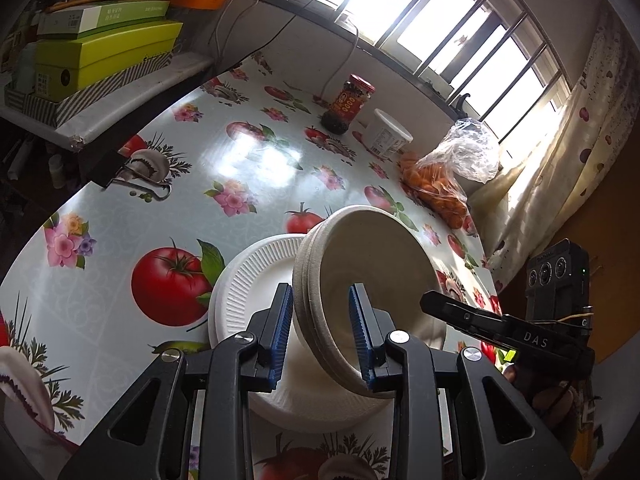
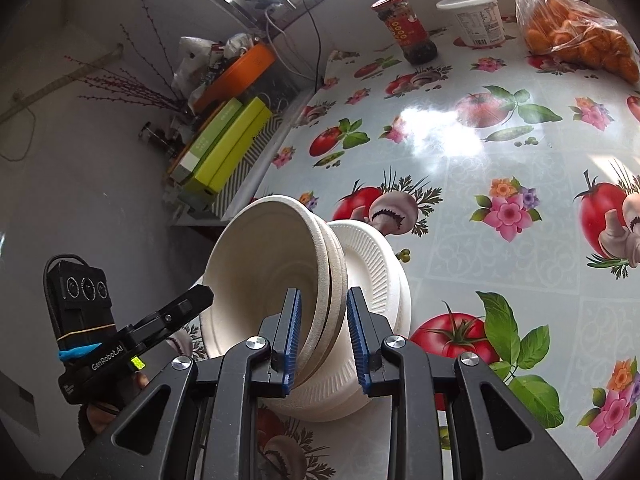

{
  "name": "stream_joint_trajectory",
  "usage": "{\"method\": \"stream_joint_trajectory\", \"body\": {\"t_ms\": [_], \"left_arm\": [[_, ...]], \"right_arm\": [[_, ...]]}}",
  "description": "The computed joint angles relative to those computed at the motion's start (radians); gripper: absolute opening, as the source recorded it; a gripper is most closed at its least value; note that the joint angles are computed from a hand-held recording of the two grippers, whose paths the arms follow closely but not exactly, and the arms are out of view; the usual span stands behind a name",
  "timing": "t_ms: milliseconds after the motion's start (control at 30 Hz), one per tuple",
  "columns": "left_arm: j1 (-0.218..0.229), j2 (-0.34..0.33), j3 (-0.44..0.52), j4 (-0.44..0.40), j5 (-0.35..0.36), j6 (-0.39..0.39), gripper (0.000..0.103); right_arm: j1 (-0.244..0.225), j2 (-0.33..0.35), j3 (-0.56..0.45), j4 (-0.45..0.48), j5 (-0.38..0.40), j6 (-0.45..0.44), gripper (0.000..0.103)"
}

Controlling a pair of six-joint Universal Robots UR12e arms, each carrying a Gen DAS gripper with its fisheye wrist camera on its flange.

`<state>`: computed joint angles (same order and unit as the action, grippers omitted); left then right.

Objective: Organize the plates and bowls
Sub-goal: 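Lower the nested bowls onto the white plates and open the left gripper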

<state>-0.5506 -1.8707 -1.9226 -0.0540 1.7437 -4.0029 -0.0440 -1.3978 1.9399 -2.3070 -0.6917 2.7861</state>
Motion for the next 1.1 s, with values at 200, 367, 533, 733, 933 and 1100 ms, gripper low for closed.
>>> {"method": "stream_joint_trajectory", "body": {"t_ms": [200,367,533,733,933,1100], "left_arm": [[0.006,0.000,-0.005,-0.007,-0.013,-0.004,0.030],[0.010,-0.002,-0.005,-0.011,-0.025,-0.005,0.030],[0.012,-0.004,-0.004,-0.016,-0.027,-0.004,0.030],[0.011,-0.003,-0.006,-0.022,-0.023,-0.011,0.030],[0.005,0.002,-0.006,-0.049,0.007,-0.014,0.030],[-0.001,0.009,-0.008,-0.068,0.024,-0.017,0.034]], "right_arm": [[0.008,0.009,-0.006,0.006,-0.010,0.007,0.024],[0.011,0.010,-0.006,-0.005,-0.022,0.014,0.024],[0.013,0.010,-0.007,-0.010,-0.025,0.021,0.025],[0.014,0.011,-0.010,-0.018,-0.033,0.025,0.037],[0.012,0.008,-0.004,-0.027,-0.030,0.030,0.047],[0.006,-0.001,0.006,-0.045,-0.030,0.038,0.048]]}}
